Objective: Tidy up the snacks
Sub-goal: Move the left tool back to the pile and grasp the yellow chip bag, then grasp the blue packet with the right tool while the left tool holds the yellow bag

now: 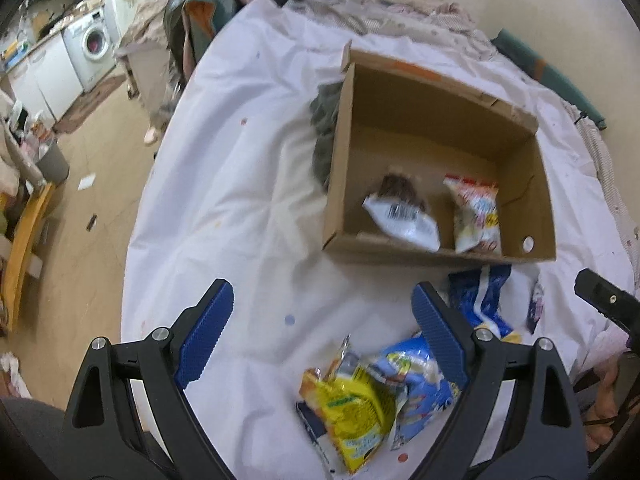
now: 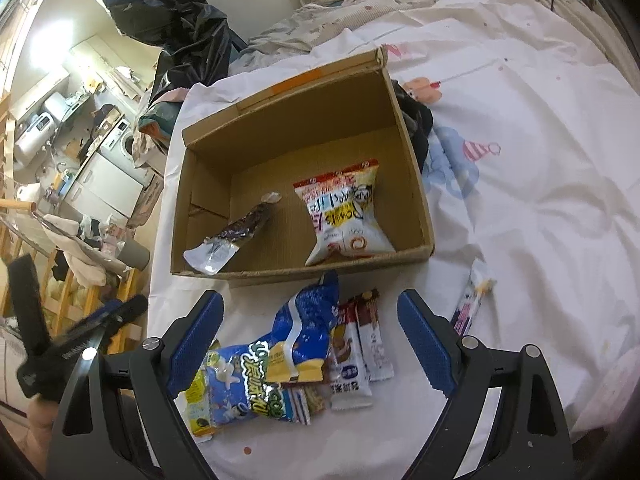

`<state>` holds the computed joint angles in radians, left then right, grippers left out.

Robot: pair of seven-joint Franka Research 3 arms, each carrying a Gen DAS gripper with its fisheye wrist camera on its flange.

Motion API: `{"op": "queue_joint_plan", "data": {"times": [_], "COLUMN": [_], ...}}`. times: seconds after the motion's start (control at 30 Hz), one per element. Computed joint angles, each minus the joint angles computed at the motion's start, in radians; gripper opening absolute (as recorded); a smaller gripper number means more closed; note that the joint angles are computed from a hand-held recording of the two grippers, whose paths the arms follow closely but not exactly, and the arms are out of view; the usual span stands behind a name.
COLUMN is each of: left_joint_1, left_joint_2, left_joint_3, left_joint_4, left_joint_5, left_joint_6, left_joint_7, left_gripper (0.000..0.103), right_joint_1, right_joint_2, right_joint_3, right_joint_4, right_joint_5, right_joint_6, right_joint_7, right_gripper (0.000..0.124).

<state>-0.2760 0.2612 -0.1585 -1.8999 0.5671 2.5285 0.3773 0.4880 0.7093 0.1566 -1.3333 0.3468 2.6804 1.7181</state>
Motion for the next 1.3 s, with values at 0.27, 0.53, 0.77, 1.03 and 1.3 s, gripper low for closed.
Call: {"op": "queue_joint_plan", "data": {"times": [0.27, 0.53, 0.77, 1.03, 1.3], "left_joint_1": [0.052, 0.032, 0.015, 0.004, -0.002], "left_joint_2": [0.016, 0.055, 0.141, 0.116, -0.027], "left_joint_3": [-0.061, -0.091, -0.079, -0.08, -0.05], "left_joint_4": [-0.051, -0.049, 0.042, 0.039, -0.05], "left_joint_5": [-0.271, -0.408, -0.423, -0.401, -0.316], "left_joint_6": [-0.039, -0.063, -0.082, -0.074, -0.088], "left_joint_7": [0.146, 0.265, 0.295, 0.337, 0.284], "left_gripper": [0.089, 0.08, 0.045, 0.032, 0.032], "right_joint_1": [0.001, 0.001, 0.0, -0.013, -0.047], "right_joint_2": [0.009, 0.023, 0.04, 0.03, 0.039], "right_joint_3": [-0.013, -0.015, -0.013, -0.006, 0.017], "right_joint_4": [0.008, 0.032, 0.061, 0.041, 0.042], "right_joint_5": [0.0, -0.006, -0.009, 0.008, 0.066], "right_joint_6": [-0.031, -0.06, -0.079, -0.064, -0.089], "right_joint_7": [0.056, 0.08, 0.09, 0.091, 0.104], "right_gripper": [0.091, 0.091, 0.091, 0.091, 0.091]}}
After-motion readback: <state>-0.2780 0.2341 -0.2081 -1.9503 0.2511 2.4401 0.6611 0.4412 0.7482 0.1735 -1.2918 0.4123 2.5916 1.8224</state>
